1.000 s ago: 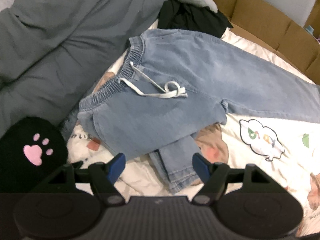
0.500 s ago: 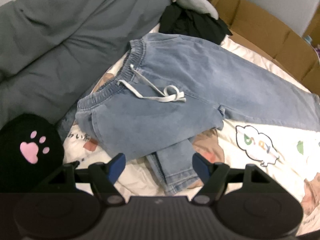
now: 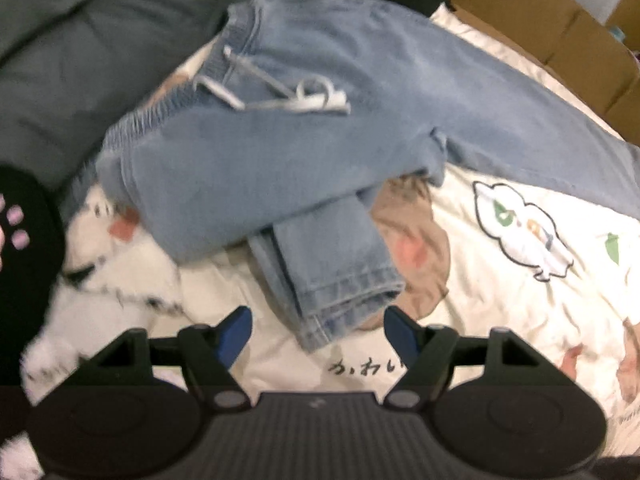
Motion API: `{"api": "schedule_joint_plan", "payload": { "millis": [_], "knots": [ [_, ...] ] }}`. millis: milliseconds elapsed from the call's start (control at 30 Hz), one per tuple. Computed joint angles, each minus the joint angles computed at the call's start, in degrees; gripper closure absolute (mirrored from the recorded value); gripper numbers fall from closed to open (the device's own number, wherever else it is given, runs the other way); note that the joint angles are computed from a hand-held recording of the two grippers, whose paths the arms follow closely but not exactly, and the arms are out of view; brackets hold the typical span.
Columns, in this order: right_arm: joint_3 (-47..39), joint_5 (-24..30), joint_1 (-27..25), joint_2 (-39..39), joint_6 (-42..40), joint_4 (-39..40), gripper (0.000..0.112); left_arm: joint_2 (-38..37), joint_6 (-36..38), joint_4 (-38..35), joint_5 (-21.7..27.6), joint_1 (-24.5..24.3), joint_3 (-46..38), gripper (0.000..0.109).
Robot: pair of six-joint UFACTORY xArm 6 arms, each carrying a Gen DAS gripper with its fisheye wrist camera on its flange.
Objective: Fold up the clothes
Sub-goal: 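Lower the left tool onto a jeans leg hem and close it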
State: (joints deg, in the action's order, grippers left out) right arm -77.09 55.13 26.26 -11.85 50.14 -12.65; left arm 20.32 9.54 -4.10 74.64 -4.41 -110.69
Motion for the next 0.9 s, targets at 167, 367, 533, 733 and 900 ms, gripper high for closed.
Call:
{"api": "schedule_joint_plan", "payload": {
  "millis": [167,367,533,733,900],
  "knots": [
    [-0.5,0.3,0.2,0.5,-1.2,0.1,0.030,-5.0,-2.8,2.4,-11.3,-0.5,11.5,0.035],
    [-0.4,0.8,0.7,0.7,-2.7,-0.1,0.030,-4.0,-5.4,1.0,-15.1,-0.1,14.3,0.036],
    [-0.4,1.3,0.7,1.0,-3.4,0.4,0.030,-6.1,-4.1,-2.0,-21.5,0.4,19.0,0.068],
    [-0.6,1.4,0.9,1.6,-3.4,0.6,0.030,-5.4,-5.6,-3.0,-21.1,0.3,18.0,0.062],
    [-0.8,1.4,1.3,1.9,-4.5,0.9,0.030,-4.4,-3.6,-6.5,-20.4,1.1,17.8,0.062]
  ]
}}
